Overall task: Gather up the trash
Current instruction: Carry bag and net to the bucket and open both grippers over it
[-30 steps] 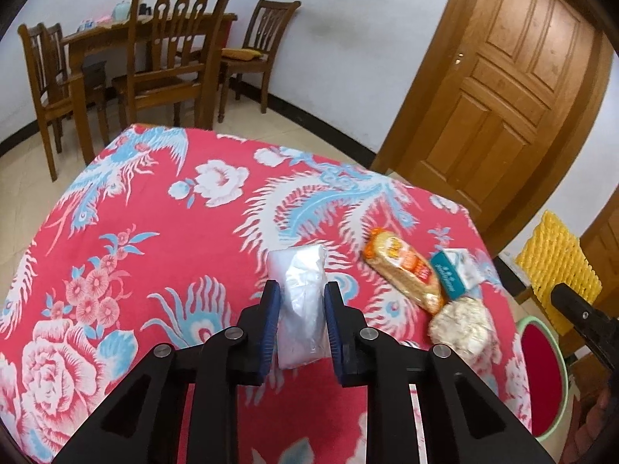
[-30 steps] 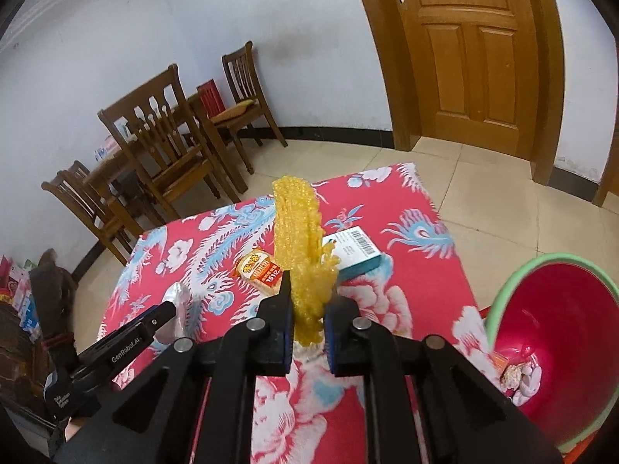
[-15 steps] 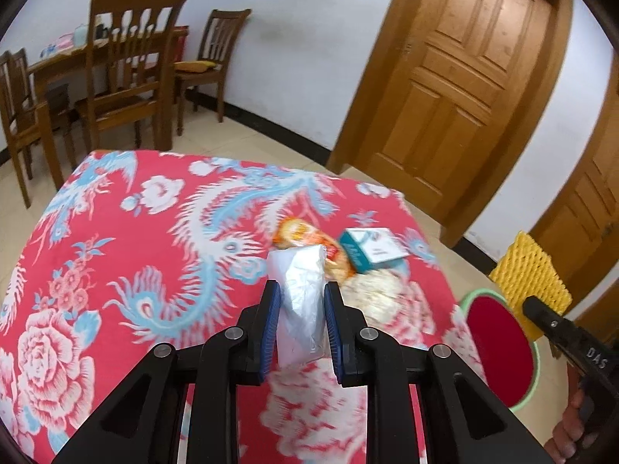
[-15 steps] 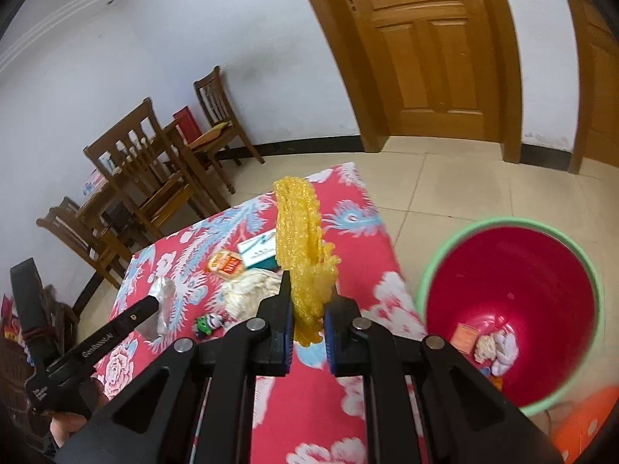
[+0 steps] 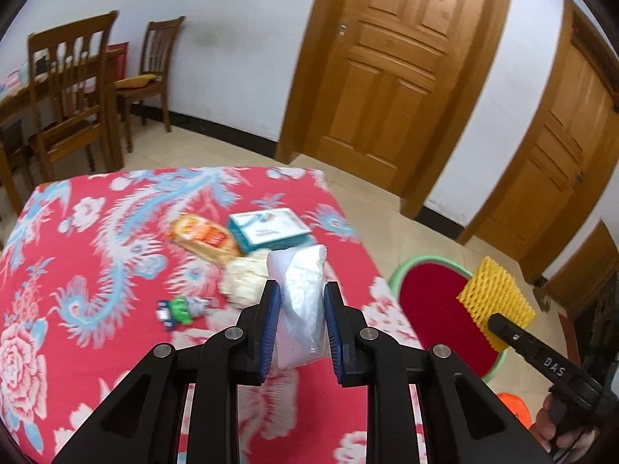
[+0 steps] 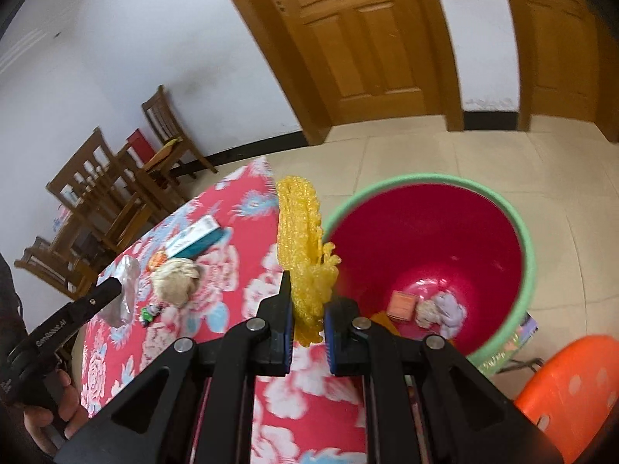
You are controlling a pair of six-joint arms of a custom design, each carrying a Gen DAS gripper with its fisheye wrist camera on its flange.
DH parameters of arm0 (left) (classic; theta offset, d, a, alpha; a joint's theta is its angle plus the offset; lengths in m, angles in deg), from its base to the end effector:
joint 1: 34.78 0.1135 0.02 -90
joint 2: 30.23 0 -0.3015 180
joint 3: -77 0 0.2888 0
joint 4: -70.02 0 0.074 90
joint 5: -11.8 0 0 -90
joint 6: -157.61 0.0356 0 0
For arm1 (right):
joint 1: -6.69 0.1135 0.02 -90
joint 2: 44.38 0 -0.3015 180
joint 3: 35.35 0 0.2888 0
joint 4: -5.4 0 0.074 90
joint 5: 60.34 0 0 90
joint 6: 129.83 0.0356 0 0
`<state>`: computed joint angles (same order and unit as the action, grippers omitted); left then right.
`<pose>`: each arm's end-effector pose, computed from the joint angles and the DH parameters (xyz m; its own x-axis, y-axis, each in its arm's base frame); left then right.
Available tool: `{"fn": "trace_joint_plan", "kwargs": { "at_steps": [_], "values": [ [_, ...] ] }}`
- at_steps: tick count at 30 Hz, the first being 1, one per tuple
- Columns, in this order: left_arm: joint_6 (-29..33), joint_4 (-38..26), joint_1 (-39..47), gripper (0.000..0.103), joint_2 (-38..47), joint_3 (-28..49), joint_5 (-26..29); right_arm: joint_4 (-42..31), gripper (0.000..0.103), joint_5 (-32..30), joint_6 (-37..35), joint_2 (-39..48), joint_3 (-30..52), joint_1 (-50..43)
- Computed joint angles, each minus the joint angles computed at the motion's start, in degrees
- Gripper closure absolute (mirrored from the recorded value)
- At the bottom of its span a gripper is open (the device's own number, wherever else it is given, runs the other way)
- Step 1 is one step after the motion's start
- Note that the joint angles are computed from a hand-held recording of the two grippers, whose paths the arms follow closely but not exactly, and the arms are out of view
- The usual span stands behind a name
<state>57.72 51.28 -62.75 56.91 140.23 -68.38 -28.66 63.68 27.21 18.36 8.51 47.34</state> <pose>0.3056 -0.1691 0.2237 -0.6879 0.1737 -0.7047 0.4616 0.8539 -0.2402 0.1780 0.1266 0.2055 -0.4978 0.5785 -0.6462 0.4466 0.8097 0.3807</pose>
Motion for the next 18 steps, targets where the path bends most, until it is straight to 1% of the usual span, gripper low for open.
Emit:
{"fn": "trace_joint_plan", "kwargs": {
  "at_steps": [7, 13, 17, 18],
  "values": [
    [-0.38, -0.88, -6.51, 0.079, 2.16, 1.87, -1.87, -2.87, 0.087, -1.58, 3.52, -6.05, -5.48, -2.45],
    [0.12, -1.47, -10.86, 0.079, 5.48, 4.18, -3.38, -1.83, 0.085, -5.46, 3.12, -10.13, -10.19, -7.45],
    [0.48, -1.72, -13.42, 0.079, 7.93, 6.08, -4.03, -1.5, 0.085, -7.1, 3.21, -11.65, -12.04, -9.14],
    [0.56, -1.83, -13.93, 0.079, 8.39, 6.45, -4.13, -1.44, 0.082, -7.77, 3.13, -12.4, -12.61, -9.8]
  ]
}}
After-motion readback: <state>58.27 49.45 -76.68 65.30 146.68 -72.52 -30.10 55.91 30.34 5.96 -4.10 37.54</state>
